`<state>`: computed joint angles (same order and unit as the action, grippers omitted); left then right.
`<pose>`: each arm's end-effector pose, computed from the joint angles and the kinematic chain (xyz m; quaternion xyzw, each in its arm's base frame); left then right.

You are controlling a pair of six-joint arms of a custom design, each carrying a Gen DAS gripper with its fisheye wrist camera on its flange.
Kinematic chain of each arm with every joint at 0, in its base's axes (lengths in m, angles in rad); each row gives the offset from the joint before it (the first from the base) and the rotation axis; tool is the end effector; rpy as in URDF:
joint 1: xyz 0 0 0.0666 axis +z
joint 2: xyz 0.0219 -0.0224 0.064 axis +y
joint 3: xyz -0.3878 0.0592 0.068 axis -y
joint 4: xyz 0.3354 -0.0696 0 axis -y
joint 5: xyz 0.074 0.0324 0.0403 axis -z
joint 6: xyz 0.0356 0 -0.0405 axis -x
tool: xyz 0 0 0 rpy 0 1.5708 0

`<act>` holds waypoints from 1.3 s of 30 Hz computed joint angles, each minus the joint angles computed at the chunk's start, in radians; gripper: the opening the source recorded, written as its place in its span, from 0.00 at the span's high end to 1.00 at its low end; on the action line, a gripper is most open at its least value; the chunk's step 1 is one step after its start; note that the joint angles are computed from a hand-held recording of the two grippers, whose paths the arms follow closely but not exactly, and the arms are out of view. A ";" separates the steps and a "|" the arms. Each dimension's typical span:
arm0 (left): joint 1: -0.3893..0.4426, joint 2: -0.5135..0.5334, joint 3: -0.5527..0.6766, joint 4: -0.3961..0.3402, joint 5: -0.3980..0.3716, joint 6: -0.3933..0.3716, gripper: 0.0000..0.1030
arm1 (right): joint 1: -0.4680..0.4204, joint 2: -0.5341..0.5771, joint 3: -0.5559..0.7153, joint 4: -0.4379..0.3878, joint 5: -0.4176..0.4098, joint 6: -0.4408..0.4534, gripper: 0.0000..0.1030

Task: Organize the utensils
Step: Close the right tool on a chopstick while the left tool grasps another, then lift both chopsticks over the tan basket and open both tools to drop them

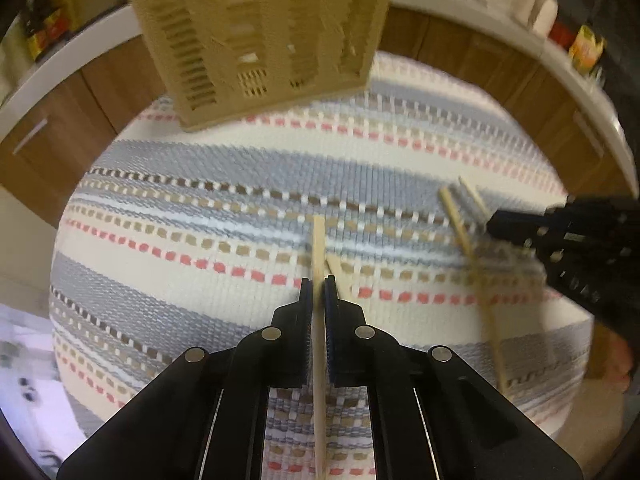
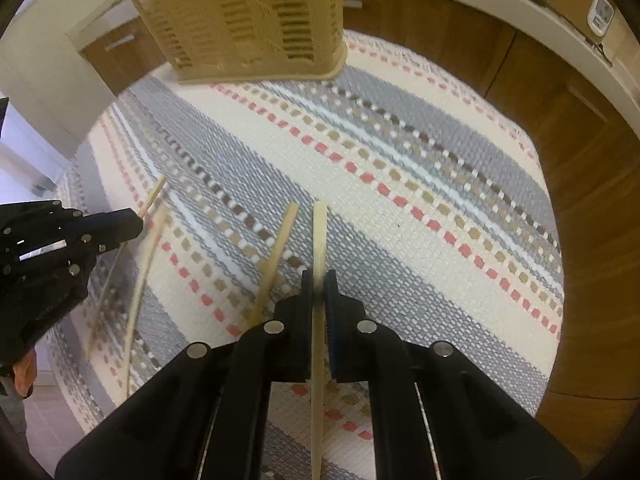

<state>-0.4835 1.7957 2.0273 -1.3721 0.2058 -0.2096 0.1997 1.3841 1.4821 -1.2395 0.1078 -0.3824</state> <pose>0.4801 -0.2608 0.4714 0.3507 0.9066 -0.1284 0.1967 0.3889 0.0744 0.4575 0.1004 0.9705 0.0106 0.2189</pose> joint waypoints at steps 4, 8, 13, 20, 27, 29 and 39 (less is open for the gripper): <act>0.038 -0.041 -0.005 0.079 0.087 0.049 0.97 | 0.022 -0.039 0.008 0.035 0.031 -0.009 0.96; 0.074 -0.073 0.005 0.153 0.152 0.092 0.97 | 0.022 -0.068 0.032 0.068 0.057 -0.013 0.96; 0.100 -0.107 0.017 0.240 0.208 0.165 0.97 | 0.025 -0.083 0.090 0.114 0.076 -0.004 0.96; 0.111 -0.092 0.117 0.306 0.252 0.212 0.97 | 0.040 -0.052 0.210 0.163 0.128 0.043 0.96; 0.114 -0.002 0.320 0.384 0.270 0.284 0.97 | 0.028 0.027 0.371 0.210 0.184 0.102 0.96; 0.113 0.024 0.370 0.430 0.259 0.305 0.97 | 0.023 0.047 0.407 0.246 0.204 0.128 0.96; 0.115 0.208 0.651 0.603 0.182 0.420 0.97 | -0.041 0.149 0.587 0.460 0.294 0.260 0.96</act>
<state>-0.3685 2.0039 2.6784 -0.7688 0.3882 0.2100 0.1585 1.5334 2.0690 -0.7798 0.4018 -0.1221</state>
